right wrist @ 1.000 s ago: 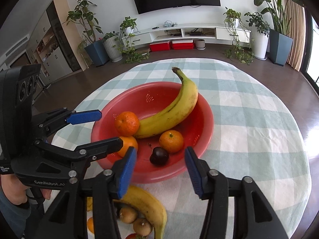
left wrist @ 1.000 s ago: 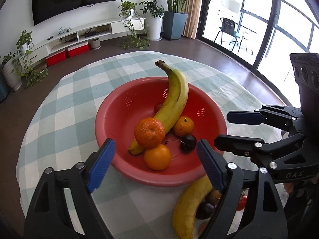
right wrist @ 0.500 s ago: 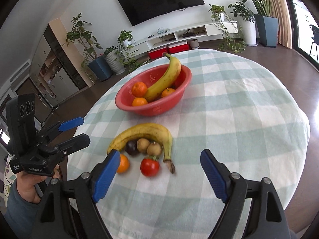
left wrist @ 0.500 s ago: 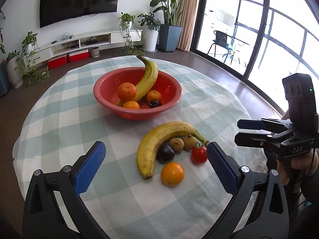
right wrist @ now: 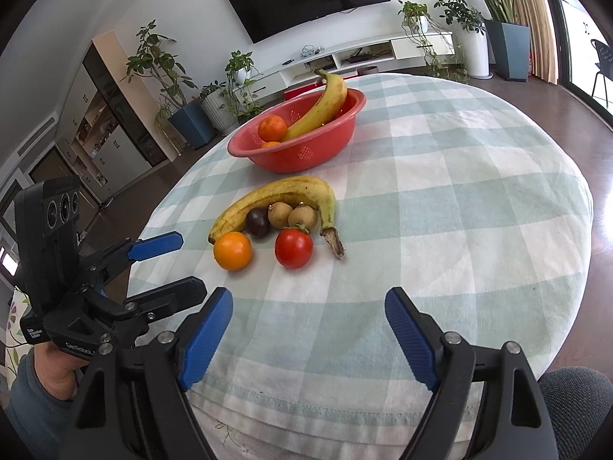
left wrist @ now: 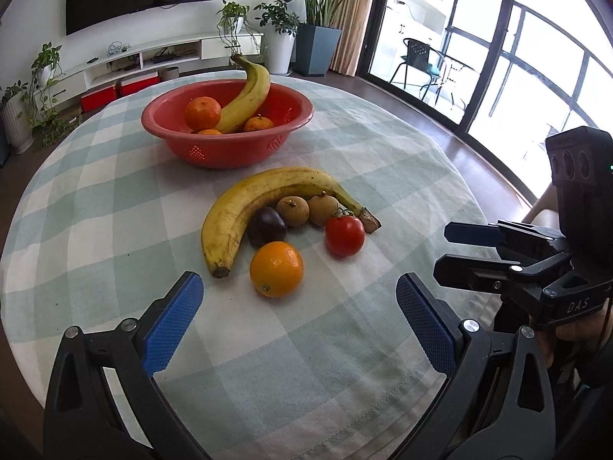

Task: Organize fruits
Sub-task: 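Withdraw both open tools from the bowl back toward the fruit, then grasp the orange in front of the banana with the left tool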

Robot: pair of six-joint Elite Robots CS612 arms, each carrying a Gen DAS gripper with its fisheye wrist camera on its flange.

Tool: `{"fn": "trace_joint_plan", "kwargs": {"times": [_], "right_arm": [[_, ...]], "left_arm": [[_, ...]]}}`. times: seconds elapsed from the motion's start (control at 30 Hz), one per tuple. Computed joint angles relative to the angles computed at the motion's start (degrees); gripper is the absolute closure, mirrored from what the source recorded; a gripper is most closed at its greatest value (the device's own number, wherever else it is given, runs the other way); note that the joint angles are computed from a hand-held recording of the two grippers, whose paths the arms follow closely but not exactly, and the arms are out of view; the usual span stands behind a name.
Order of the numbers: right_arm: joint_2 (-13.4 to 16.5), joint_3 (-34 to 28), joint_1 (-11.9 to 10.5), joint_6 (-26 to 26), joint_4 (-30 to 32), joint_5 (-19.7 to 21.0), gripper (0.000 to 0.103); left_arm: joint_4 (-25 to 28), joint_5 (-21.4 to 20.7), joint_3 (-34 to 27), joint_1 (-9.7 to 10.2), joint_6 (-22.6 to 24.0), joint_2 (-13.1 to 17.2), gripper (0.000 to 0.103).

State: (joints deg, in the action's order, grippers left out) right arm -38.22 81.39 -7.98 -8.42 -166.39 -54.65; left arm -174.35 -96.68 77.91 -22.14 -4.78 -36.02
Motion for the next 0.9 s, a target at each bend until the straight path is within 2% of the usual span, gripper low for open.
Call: {"fn": "trace_joint_plan", "kwargs": {"times": [0.07, 0.1, 0.13, 0.2, 0.23, 0.47, 0.73, 0.9], "right_arm": [[0.12, 0.03, -0.1, 0.72, -0.68, -0.12, 0.019], [0.18, 0.02, -0.17, 1.08, -0.85, 0.02, 0.019], [0.21, 0.05, -0.22, 1.44, -1.18, 0.09, 0.019], [0.26, 0.16, -0.31, 1.77, -1.8, 0.15, 0.019], [0.29, 0.17, -0.33, 1.84, -1.99, 0.28, 0.019], [0.35, 0.2, -0.38, 1.85, -2.13, 0.53, 0.022], [0.45, 0.2, -0.37, 1.94, -2.47, 0.6, 0.024], [0.45, 0.2, -0.37, 1.88, -2.4, 0.61, 0.024]], "left_arm": [[0.47, 0.96, -0.93, -0.07, -0.67, 0.46, 0.002], [0.86, 1.37, -1.35, -0.08, -1.19, 0.68, 0.007], [1.57, 1.56, -1.86, -0.05, -1.68, 0.92, 0.018], [3.46, 1.08, -2.93, 0.07, -2.26, 1.45, 0.032], [4.15, 1.17, -3.27, 0.04, -2.28, 1.64, 0.035], [5.47, 2.31, -4.74, -0.36, -1.86, 2.55, 0.036], [7.77, 2.63, -6.62, -0.44, -1.13, 3.53, 0.055], [8.19, 2.73, -7.11, -0.27, -1.31, 3.84, 0.055]]}}
